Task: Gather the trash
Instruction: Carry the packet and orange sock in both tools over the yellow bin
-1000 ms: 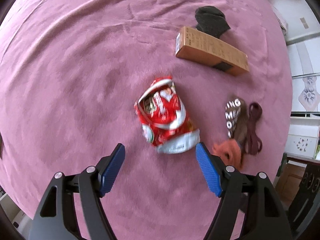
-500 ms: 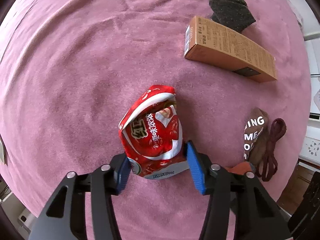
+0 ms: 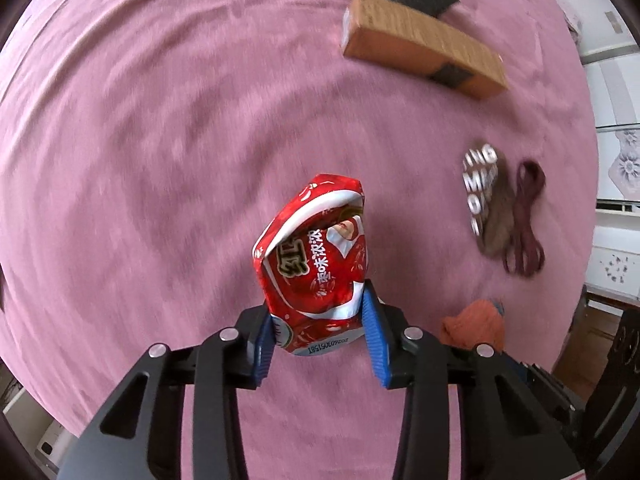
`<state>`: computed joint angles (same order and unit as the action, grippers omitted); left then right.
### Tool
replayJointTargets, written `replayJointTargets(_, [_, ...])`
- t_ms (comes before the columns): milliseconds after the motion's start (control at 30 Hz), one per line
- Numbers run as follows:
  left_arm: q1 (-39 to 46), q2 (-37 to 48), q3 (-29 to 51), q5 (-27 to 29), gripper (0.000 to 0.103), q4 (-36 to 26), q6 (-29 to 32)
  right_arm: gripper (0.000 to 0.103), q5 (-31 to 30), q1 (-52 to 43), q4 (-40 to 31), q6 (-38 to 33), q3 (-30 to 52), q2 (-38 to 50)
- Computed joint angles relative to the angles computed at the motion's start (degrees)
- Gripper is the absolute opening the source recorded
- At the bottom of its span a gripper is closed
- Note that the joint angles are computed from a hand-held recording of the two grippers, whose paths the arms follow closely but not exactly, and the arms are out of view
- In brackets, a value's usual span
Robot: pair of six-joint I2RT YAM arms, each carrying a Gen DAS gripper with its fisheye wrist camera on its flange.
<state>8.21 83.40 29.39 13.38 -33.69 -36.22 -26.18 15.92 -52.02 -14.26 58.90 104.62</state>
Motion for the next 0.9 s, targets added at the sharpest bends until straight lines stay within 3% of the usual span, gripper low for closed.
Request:
replayJointTargets(200, [-11.8,-10.3,-3.7,1.7,0.039,-3.4,-9.6,0.033,1.6,-7.9,-4.4,-7.6,-4.5,-6.6])
replayJointTargets(433, [-33.0,-16.1,-2.1,-0.3,0.039,-5.6,-26.2,0.033,4.0,-20.3,-10.4,-16.2,-5.7,-11.3])
replayJointTargets(500, [-35.7,-11.7,0.9,-1.3,0.039,-3.9,-27.3,0.033,4.4,-24.6,-12.0,-18.9,-5.5,-12.2])
replayJointTargets(600, [-45.8,-10.3,3.8,-2.6,0.039,-3.2,-35.1,0.033,4.4,-27.8,-13.4,-20.5,-6.0,-13.9])
replayJointTargets(900, [-56.4,6.3,19.5,-3.9,0.039,-0.4,-38.1,0.033,6.7,-45.3,-20.2,-35.1,0.9,-10.6])
